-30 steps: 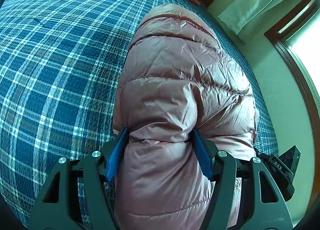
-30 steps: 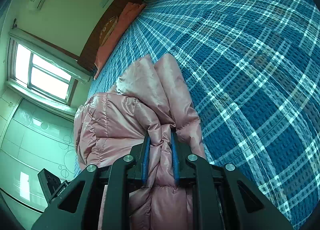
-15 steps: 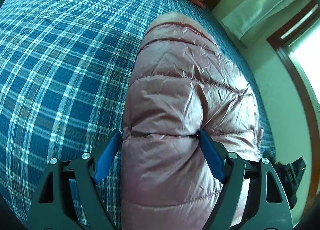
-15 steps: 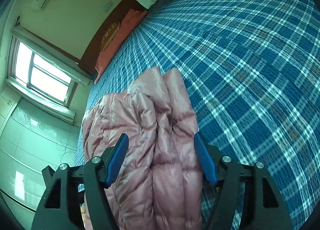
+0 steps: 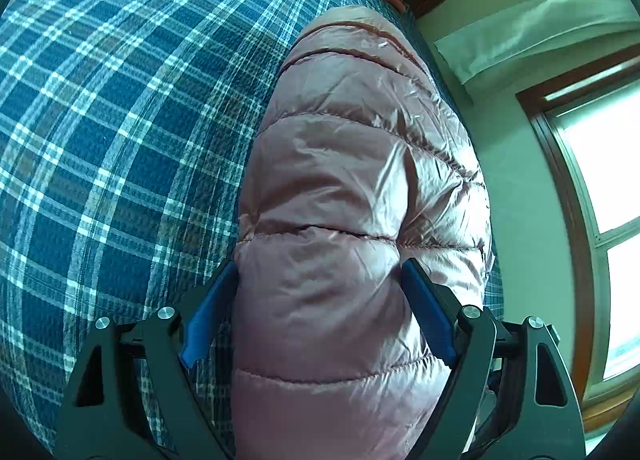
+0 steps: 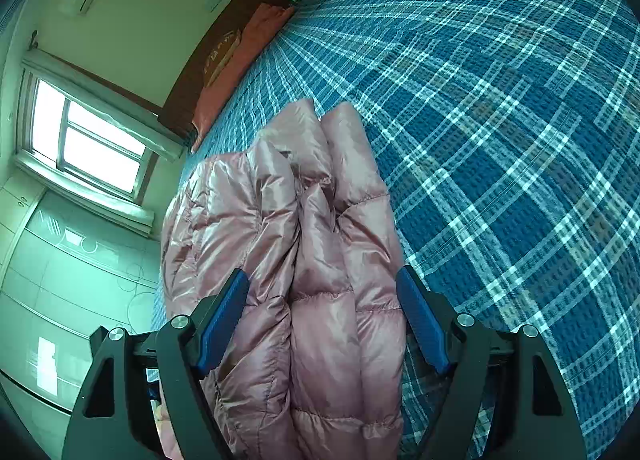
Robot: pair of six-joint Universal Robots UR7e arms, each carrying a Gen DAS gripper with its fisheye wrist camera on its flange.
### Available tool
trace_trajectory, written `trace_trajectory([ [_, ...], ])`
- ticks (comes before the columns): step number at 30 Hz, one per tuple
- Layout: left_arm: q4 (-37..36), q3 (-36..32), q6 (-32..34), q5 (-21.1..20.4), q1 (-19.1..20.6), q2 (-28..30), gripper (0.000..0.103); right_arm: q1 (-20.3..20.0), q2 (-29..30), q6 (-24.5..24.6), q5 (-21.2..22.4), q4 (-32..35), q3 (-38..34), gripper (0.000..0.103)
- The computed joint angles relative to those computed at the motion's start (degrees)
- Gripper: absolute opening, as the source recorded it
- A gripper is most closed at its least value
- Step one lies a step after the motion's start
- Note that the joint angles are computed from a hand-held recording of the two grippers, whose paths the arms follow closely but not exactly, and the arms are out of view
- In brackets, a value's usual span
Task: Fold large clothes
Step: 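Fold the jacket edge over with the right gripper and open it, then grasp the pink jacket bundle edges with both grippers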
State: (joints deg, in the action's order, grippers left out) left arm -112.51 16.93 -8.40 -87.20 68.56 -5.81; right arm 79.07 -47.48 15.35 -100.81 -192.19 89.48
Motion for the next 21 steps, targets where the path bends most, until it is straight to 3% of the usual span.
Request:
trace_trajectory([
  [4,0.9,-2.0,-0.6,-1.9,0.6,1.2,0.085,-1.1,-0.4,-1.1,1.7,0.0,0.3,0.076],
  [10,-0.6,0.8,-0.2,-2.7,1.0,-0.3,0.085,-1.0,-0.6,-1.0,-0.6,-4.3,1.6,0.076],
  [14,-1.5,2.8,0.3,-3.0,1.2,-1.4,0.086,-2.6,-1.6,-0.4,3.4,-2.9,2.4,0.076],
  [16,-0.1,-0.2,0.2,-3.3,1.2,0.2,0.087,-3.8,-2.1,-0.1,10.1,0.3,2.3,0.076],
  [21,1.6,-2.8,-0.7,-4.5,1.4,1.4,0.088,-4.1,-1.9,-0.6,10.5,0.3,2.3,0.076],
])
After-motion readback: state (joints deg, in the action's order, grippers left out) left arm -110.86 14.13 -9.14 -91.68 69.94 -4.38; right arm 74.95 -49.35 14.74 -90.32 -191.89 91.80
